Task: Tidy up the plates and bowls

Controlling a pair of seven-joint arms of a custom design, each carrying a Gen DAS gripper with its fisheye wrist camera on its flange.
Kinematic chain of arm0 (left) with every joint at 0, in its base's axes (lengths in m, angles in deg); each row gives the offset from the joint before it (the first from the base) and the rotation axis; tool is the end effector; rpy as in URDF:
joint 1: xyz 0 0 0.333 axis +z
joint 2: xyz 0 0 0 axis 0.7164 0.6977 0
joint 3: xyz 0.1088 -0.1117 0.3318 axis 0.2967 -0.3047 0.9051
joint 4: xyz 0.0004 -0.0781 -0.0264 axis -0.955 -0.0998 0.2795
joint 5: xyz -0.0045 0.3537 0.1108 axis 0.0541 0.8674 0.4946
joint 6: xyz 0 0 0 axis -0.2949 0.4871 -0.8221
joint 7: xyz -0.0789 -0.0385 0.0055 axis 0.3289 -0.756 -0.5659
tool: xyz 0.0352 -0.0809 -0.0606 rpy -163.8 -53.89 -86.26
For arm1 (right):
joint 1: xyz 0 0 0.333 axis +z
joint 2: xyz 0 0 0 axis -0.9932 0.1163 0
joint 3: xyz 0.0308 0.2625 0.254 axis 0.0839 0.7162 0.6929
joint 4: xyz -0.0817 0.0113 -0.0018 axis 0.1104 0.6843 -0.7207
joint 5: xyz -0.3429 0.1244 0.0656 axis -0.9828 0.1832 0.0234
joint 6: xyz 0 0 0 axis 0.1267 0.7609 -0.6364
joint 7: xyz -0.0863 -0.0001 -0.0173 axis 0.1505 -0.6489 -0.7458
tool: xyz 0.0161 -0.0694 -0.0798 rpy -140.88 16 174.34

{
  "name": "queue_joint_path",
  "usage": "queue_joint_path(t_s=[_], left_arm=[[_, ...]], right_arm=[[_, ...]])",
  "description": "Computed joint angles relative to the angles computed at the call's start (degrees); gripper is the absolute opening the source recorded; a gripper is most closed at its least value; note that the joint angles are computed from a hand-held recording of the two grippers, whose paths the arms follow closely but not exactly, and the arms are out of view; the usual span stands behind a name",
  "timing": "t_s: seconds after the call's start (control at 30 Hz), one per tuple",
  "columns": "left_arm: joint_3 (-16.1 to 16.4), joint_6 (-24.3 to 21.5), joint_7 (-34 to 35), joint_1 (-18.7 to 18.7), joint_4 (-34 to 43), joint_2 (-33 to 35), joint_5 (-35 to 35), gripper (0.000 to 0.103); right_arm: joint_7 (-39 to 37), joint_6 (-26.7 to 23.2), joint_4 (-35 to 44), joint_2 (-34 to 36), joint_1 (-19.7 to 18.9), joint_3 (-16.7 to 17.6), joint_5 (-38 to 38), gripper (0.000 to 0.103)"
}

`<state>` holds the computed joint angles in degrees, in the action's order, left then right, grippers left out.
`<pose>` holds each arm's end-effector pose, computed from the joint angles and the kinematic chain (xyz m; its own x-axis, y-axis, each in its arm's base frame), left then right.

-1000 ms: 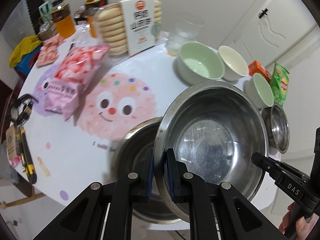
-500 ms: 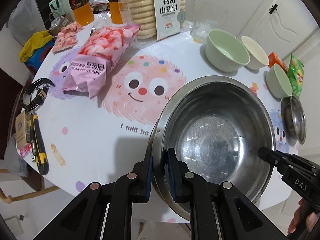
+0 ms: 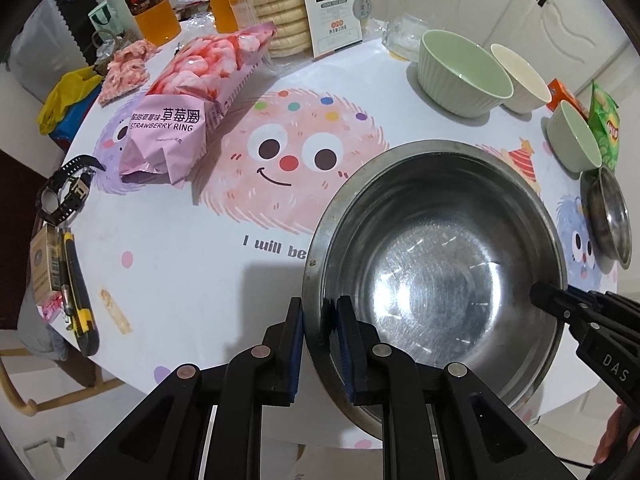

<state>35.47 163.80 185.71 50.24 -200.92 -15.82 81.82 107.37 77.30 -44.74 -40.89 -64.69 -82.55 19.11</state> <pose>0.5684 -0.0093 0.4100 -0.2932 -0.9543 0.0582 -0.9436 0.2791 -0.1778 0.4914 0.2156 0.4047 -0.1592 -0.9570 -0.2424 -0.9689 0.1985 -0.1475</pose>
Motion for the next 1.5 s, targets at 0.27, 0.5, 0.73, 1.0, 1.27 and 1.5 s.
queue_joint_path(t_s=[0.27,0.5,0.73,1.0,1.27,1.5], left_arm=[[0.15,0.17,-0.13,-0.02,-0.02,0.61,1.32,0.017],[0.13,0.4,0.3,0.5,-0.53,0.72,0.43,0.02],[0.23,0.37,0.49,1.23,-0.41,1.61,-1.37,0.057],[-0.41,-2.24,2.43,1.74,0.78,3.83,-2.81,0.029],[-0.93,-0.29,4.44,0.9,0.33,3.87,-2.61,0.018],[-2.01,2.28,7.09,0.36,1.16,3.79,-4.4,0.018]], right_arm=[[4.0,-3.54,2.05,0.66,1.07,-0.38,-6.95,0.017],[6.44,-4.51,2.33,0.22,1.08,-0.64,-9.9,0.031],[6.77,-1.8,-0.17,-1.09,-0.1,-0.75,-6.37,0.067],[-0.73,-1.01,-1.66,0.32,-1.52,0.19,5.37,0.042],[-4.46,0.94,-1.33,0.66,-1.15,0.15,8.54,0.013],[0.26,3.96,-2.36,-0.59,-0.8,-1.08,1.47,0.013]])
